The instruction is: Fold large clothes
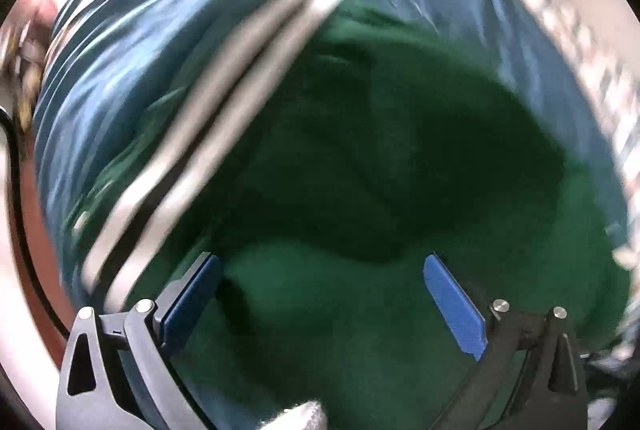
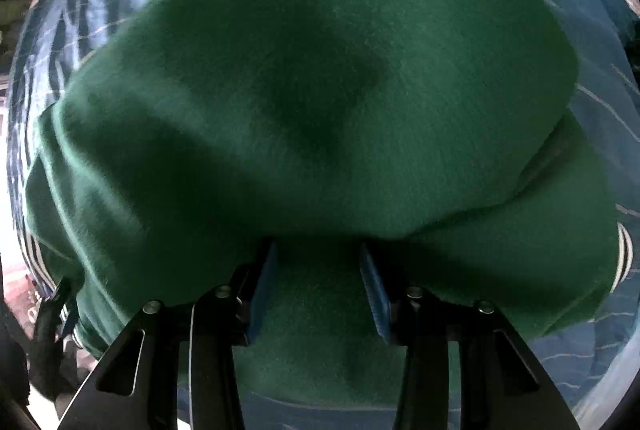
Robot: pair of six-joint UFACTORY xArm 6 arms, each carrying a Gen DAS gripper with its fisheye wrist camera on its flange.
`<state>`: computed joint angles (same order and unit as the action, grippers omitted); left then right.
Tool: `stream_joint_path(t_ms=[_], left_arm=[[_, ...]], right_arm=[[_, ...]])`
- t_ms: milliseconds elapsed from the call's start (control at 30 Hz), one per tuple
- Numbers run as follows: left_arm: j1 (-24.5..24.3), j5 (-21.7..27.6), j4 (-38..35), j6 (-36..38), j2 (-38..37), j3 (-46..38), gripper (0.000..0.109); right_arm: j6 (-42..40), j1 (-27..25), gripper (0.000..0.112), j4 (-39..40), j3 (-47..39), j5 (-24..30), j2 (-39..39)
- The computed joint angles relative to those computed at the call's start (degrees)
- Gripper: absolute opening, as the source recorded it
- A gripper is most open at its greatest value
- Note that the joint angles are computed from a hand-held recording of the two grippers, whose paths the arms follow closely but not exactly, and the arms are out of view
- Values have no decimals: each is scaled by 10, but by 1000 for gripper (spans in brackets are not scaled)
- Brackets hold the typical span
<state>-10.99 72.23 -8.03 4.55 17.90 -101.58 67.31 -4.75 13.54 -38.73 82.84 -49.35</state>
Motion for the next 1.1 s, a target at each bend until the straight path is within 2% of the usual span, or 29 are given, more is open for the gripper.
stream_joint_path(t_ms=[100, 233, 300, 333, 367, 433, 467, 500, 567, 667, 867, 1000, 1033, 1067, 1100], left_arm=[[53, 30, -15, -40, -27, 2, 103], [131, 79, -130, -86, -12, 11, 103], [153, 49, -200, -82, -5, 46, 103], [150, 25, -211, -87, -9, 64, 103], [147, 4, -216, -92, 0, 63, 103], [134, -50, -201, -112, -10, 84, 101], [121, -94, -181, -129, -7, 81, 82], [111, -113, -153, -140, -22, 96, 69], [96, -128, -100, -172, 3, 60, 40], [84, -137, -86, -164, 34, 13, 25], [84, -131, -175, -75, 104, -124, 20], [90, -110, -212, -35, 140, -154, 23], [93, -100, -208, -40, 152, -154, 30], [95, -92, -203, -46, 158, -154, 45], [99, -82, -206, -47, 159, -149, 52]], right_arm=[[29, 40, 45, -27, -15, -11, -15], [62, 72, 45, -40, -37, -9, -7], [66, 79, 45, -31, -39, -11, -1], [80, 93, 45, -33, -26, -4, -12], [69, 93, 45, -30, -19, -21, 1], [70, 104, 45, -34, -23, -26, 17], [69, 107, 45, -36, -25, -25, 21], [68, 109, 45, -36, -27, -26, 24], [63, 112, 45, -36, -31, -29, 32], [67, 119, 45, -30, -30, -51, 42], [78, 129, 45, -26, -25, -91, 38], [84, 112, 45, -29, -23, -85, 17], [84, 106, 45, -28, -22, -85, 14], [86, 101, 45, -28, -19, -82, 7], [85, 95, 45, -27, -19, -85, 9]])
